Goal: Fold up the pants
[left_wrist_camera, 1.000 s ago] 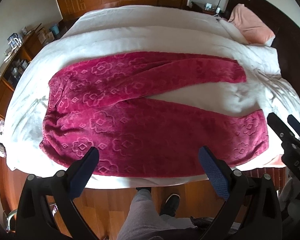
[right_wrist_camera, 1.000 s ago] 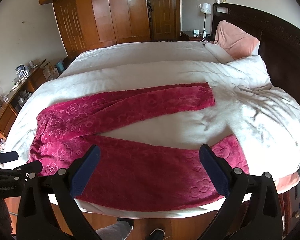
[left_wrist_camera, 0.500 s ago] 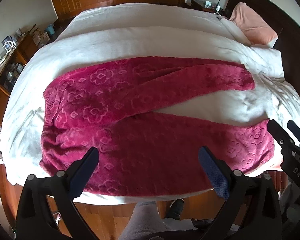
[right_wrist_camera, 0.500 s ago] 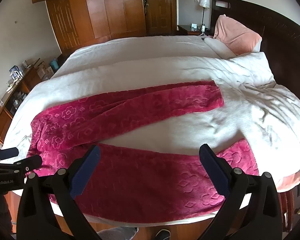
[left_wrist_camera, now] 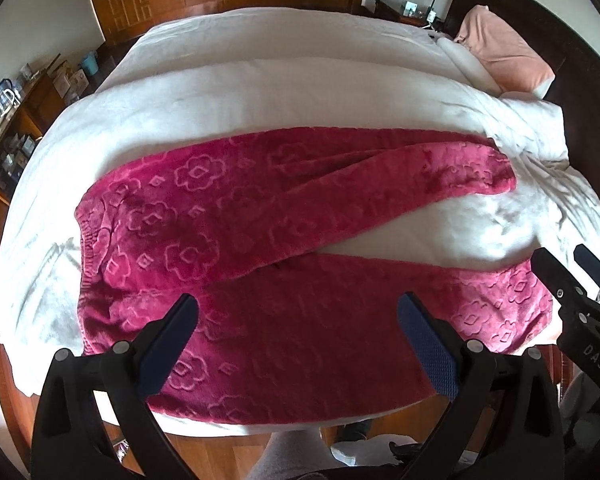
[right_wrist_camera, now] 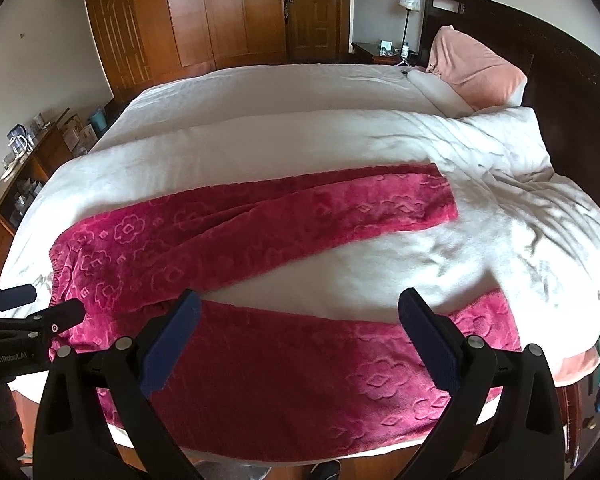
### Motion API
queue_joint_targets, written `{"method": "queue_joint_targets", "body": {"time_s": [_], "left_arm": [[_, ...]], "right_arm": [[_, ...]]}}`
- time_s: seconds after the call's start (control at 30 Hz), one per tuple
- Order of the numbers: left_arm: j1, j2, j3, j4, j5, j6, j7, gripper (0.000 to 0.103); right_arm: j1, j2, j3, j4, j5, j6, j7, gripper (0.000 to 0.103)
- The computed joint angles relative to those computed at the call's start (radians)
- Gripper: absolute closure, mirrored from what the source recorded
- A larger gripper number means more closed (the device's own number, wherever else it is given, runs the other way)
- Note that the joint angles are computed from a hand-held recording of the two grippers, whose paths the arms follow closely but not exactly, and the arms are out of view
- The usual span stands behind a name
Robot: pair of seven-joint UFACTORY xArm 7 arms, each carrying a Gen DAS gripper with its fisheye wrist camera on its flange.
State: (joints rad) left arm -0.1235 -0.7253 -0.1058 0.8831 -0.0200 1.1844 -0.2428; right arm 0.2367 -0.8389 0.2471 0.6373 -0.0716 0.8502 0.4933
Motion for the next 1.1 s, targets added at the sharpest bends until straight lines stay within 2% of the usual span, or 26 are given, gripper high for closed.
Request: {"method": "queue_joint_targets", "body": {"time_s": [0.37, 0.63, 0.9, 1.1], "left_arm": [[0.007, 0.058, 0.039, 0.007, -0.027, -0.025, 0.040, 0.005], [0.006, 0.131, 0.034, 0.021, -0.025, -0.058, 0.064, 0.005], [0.007, 0.292, 0.015, 0.068, -0.010, -0.114, 0.039, 0.005], [-0.008, 0.423, -0.017, 0.133, 0.041, -0.140, -0.025, 0.005]], "right_arm": [[-0.004, 0.091, -0.004, 0.037, 0.006, -0.010, 0.019, 0.003], [-0.019, 0.110, -0.020, 0.027, -0.007, 0.008, 0.033, 0.003], [-0.086, 0.086, -0.102, -0.018, -0.010, 0.055, 0.010, 0.003], [-0.180, 0.135, -0.219, -0.037, -0.008, -0.010, -0.095, 0.003]]}}
